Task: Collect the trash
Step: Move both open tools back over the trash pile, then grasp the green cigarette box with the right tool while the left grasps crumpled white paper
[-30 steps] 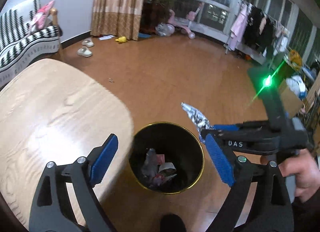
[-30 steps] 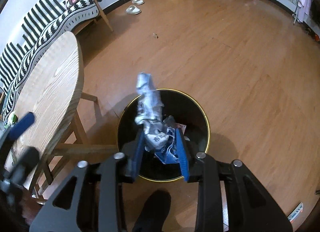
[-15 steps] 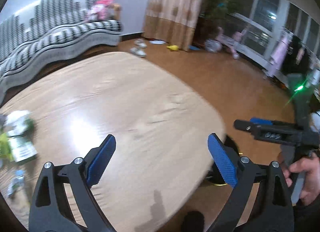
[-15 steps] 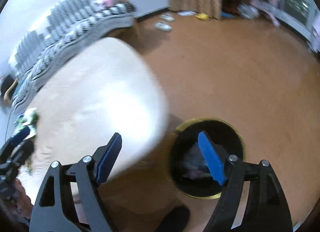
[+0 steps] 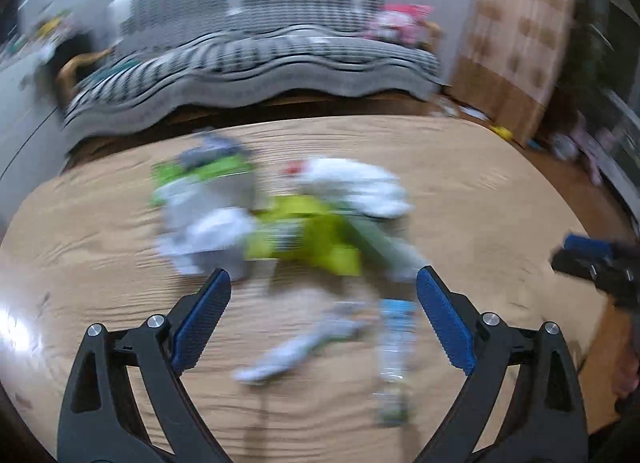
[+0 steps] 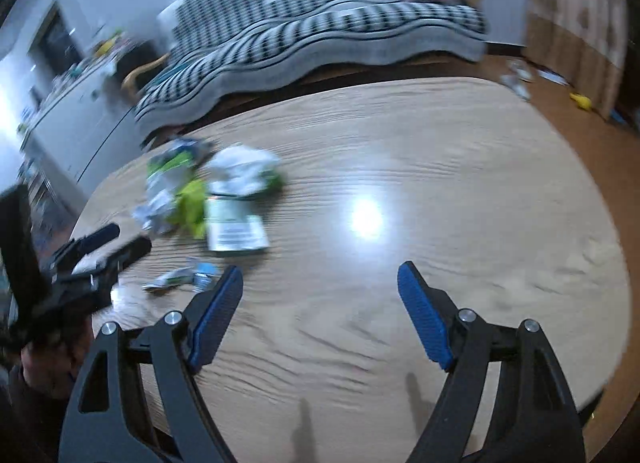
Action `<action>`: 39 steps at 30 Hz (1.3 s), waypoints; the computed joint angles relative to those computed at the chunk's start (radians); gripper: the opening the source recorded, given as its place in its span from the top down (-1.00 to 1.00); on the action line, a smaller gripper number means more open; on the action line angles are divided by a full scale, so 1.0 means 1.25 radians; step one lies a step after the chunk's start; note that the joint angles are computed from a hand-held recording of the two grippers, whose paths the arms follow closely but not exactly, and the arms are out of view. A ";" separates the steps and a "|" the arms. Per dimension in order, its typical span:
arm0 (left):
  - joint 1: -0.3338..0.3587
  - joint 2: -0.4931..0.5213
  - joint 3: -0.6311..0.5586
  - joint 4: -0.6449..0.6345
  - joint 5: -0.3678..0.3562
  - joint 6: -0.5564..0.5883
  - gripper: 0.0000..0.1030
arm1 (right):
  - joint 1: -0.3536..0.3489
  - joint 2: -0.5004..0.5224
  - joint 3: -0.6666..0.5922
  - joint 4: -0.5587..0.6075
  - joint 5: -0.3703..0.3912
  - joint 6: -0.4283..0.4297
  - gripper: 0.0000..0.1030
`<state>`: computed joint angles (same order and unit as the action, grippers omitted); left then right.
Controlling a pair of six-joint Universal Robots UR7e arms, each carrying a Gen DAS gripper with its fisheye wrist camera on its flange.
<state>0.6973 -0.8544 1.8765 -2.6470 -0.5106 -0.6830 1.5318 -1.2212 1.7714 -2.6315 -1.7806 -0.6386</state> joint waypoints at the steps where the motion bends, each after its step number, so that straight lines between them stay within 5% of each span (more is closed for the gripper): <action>1: 0.013 -0.027 0.018 0.006 0.006 -0.020 -0.77 | 0.011 0.013 -0.002 0.000 -0.003 0.002 -0.50; 7: 0.080 -0.076 0.029 0.012 0.023 -0.043 -0.77 | 0.053 0.109 -0.037 0.005 -0.015 0.014 -0.50; 14: 0.134 -0.039 -0.023 -0.084 -0.053 0.039 -0.80 | 0.069 0.179 -0.068 0.001 -0.035 -0.008 -0.50; 23: 0.162 -0.001 -0.074 0.002 -0.044 0.013 -0.81 | 0.073 0.229 -0.098 0.002 -0.084 -0.015 -0.49; 27: 0.170 -0.005 -0.060 -0.045 -0.069 0.027 -0.76 | 0.076 0.245 -0.099 -0.017 -0.120 -0.025 -0.03; 29: 0.171 -0.007 -0.056 -0.050 -0.090 0.041 -0.43 | 0.079 0.243 -0.086 -0.044 -0.130 -0.047 -0.02; 32: 0.165 -0.006 -0.052 -0.051 -0.088 0.057 -0.29 | 0.084 0.232 -0.067 -0.072 -0.126 -0.067 -0.01; 38: 0.122 -0.026 -0.029 -0.049 -0.054 0.049 -0.24 | 0.087 0.183 -0.033 -0.079 -0.083 -0.078 0.02; 39: 0.114 -0.031 -0.026 -0.042 -0.047 0.039 -0.24 | 0.087 0.177 -0.030 -0.078 -0.078 -0.078 0.24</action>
<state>0.8395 -0.8933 1.8438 -2.6993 -0.5693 -0.6349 1.6411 -1.0003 1.7338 -2.7291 -1.8775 -0.7356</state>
